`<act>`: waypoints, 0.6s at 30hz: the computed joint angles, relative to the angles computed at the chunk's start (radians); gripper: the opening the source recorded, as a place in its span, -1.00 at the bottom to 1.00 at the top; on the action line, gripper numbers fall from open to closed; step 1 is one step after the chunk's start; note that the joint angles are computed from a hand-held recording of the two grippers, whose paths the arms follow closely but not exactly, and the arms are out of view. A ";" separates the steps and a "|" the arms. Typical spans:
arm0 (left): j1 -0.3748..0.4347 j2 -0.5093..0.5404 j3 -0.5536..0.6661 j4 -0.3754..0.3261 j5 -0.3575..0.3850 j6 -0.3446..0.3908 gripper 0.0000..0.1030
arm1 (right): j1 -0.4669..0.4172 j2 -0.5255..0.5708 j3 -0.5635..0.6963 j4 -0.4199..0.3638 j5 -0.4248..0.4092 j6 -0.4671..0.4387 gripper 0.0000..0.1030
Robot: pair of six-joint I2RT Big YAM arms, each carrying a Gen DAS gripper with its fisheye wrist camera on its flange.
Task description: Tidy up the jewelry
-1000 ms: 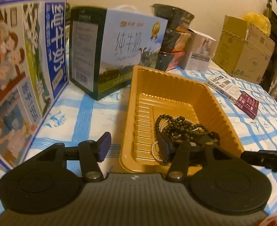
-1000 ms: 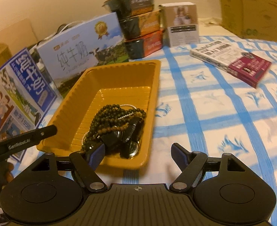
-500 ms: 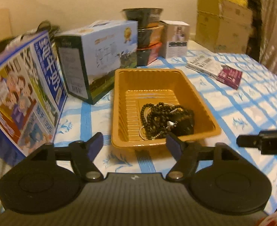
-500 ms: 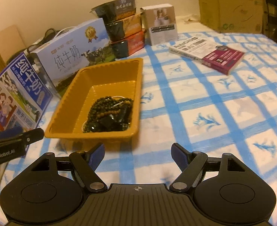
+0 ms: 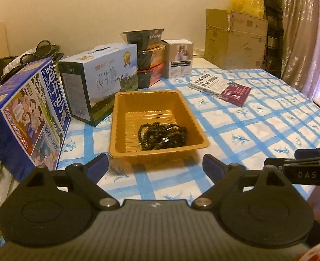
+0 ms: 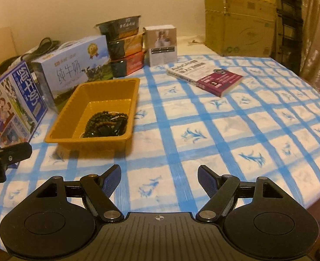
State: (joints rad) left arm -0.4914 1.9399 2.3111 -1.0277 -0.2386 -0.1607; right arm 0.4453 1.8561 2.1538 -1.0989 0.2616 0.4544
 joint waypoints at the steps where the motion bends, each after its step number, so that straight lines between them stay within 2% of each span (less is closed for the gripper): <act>1: -0.005 -0.013 -0.008 -0.004 0.004 -0.006 0.79 | 0.002 -0.017 -0.019 0.005 -0.002 0.009 0.50; 13: -0.069 -0.124 -0.111 -0.029 -0.017 -0.038 0.79 | 0.042 -0.184 -0.190 0.046 0.019 0.055 0.50; 18: -0.088 -0.151 -0.140 -0.047 0.009 -0.052 0.79 | 0.061 -0.252 -0.261 0.063 0.028 0.069 0.50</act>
State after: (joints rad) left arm -0.5790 1.7893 2.1710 -1.0745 -0.2292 -0.2126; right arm 0.5066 1.6042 1.8927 -1.0356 0.2895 0.5231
